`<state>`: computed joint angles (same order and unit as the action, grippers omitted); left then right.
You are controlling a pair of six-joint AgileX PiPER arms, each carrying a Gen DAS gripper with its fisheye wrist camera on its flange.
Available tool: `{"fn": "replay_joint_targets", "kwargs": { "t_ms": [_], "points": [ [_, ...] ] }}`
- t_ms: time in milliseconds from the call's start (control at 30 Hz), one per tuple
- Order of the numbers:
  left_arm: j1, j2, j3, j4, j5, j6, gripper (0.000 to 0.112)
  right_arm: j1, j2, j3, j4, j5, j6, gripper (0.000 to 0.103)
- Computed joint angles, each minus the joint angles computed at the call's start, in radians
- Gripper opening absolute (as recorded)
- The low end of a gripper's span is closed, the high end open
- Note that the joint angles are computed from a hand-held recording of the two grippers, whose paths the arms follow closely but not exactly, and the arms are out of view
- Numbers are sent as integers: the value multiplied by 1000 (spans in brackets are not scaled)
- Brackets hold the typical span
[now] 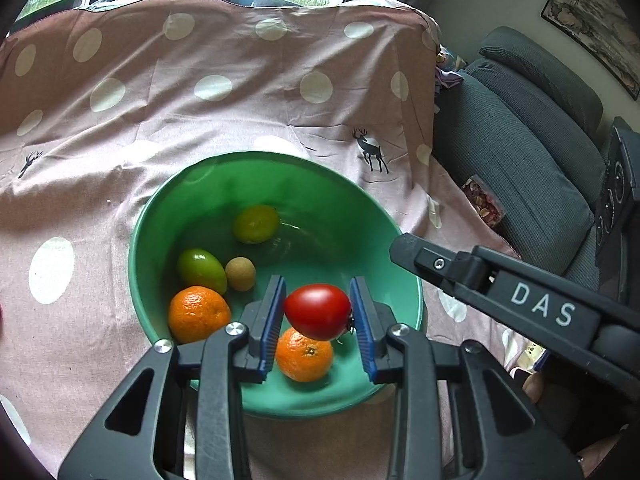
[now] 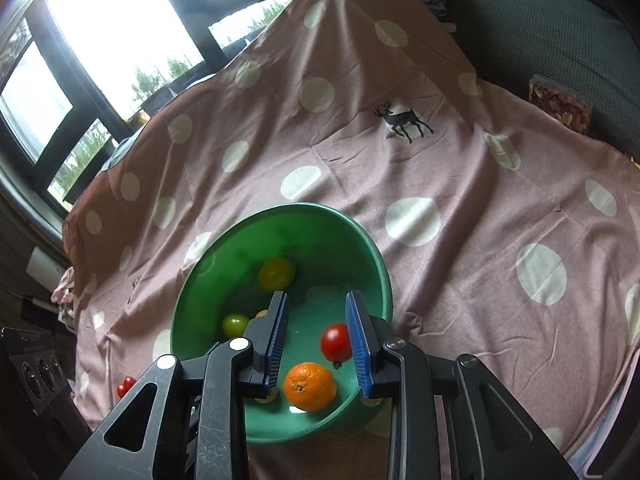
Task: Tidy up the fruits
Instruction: 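Carry both held cherry tomatoes over the green bowl, then open both grippers to drop the cherry tomatoes into the bowl, then move both open grippers toward the last two cherry tomatoes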
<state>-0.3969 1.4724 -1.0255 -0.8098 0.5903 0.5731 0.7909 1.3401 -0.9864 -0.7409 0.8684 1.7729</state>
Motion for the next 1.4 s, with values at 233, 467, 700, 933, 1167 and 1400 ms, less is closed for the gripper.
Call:
{"fn": "replay_joint_targets", "kwargs": {
  "t_ms": [233,467,700,933,1167,1400],
  "points": [
    [82,-37,20,-94,29,67,49,1,6,-5,-1,9,10,47],
    [266,-115,43,-150,97,131,61,34,24,-28,-41,28,45,53],
    [527,-166,28,-128,185,183,68,63,70,-71,-72,36,51,57],
    [757,-142,0,-71,195,243,69,133,153,-163,-138,132,65,57],
    [865,-51,4,-81,199,341,71,168,226,-239,-158,141,32,57],
    [916,6,-20,-108,233,385,71,208,301,-305,-209,153,45,57]
  ]
}}
